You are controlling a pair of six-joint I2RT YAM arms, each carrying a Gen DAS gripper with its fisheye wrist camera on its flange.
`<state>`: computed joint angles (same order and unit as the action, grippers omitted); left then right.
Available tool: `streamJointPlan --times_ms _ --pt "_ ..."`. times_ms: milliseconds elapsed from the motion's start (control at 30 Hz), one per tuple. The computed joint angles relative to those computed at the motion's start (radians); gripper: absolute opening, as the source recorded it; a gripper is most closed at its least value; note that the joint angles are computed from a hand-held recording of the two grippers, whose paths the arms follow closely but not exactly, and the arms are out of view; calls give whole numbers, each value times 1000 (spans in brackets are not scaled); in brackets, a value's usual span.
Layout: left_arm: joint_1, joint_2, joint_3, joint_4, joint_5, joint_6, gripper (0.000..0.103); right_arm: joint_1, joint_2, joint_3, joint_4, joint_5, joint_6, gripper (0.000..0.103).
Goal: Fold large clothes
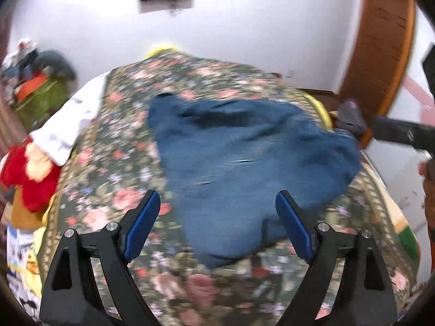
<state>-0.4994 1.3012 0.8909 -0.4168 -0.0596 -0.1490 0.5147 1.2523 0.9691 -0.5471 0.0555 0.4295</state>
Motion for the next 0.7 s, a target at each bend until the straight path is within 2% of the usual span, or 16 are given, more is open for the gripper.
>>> streamJointPlan --times_ms 200,300,467,567,700 --pt "98 202 20 40 71 -41 87 -21 237 28 34 -13 18 103" --pt "99 231 -53 139 128 -61 90 -80 269 -43 88 -66 -11 103" --pt "125 230 -132 206 214 -70 99 -173 249 -196 178 -166 -29 103" --pt "137 214 -146 192 224 -61 99 -169 223 -202 143 -162 -24 103" --pt "128 148 -135 120 139 10 98 -115 169 -134 6 -77 -50 103"
